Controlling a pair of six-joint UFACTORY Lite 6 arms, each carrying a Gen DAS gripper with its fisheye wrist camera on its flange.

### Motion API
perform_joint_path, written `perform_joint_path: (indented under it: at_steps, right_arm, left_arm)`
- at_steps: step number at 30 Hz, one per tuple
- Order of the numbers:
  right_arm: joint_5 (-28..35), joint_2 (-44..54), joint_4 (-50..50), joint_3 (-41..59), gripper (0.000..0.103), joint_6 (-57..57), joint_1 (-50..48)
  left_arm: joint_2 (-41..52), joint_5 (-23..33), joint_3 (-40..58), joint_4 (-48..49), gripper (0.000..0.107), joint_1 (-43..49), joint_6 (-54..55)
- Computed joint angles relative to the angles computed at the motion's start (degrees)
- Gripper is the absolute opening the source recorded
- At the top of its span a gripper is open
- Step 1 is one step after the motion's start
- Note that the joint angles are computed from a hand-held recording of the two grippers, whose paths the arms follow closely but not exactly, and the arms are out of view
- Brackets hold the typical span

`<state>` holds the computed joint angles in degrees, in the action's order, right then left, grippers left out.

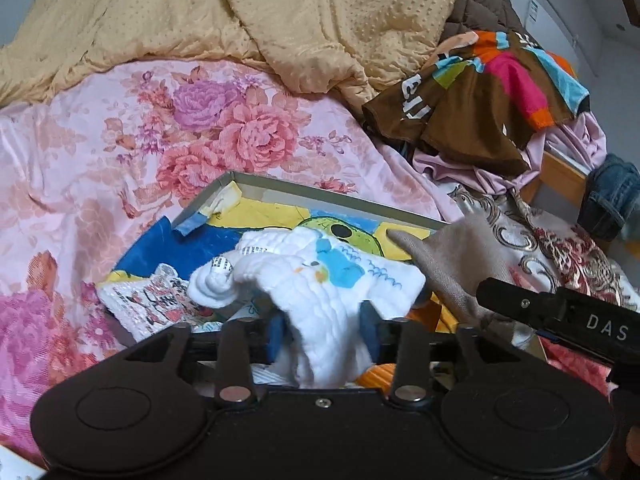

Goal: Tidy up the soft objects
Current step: 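Open right tool to drop the pouch into the tray while left tool holds the towel above it, then open the left tool to drop the white towel into the tray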

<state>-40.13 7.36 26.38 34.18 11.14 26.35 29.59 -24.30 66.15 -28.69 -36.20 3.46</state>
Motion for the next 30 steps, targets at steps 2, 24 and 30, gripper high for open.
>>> perform_joint_path:
  at_steps: [2, 24, 30]
  right_arm:
    - [0.55, -2.30, 1.80, -1.06, 0.066, -1.57, 0.64]
    - [-21.31, -38.91, 66.62, -11.98, 0.103, -56.69, 44.22]
    - [-38.72, -35.59, 76.99, -8.46, 0.103, -57.64, 64.35]
  left_arm:
    - [-1.57, -0.18, -1.28, -3.38, 0.056, -0.66, 4.21]
    - [-44.25, -10.20, -31.02, -36.93, 0.102, -14.84, 29.73]
    - [-60.43, -19.56, -41.72, -50.40, 0.102, -28.44, 40.76]
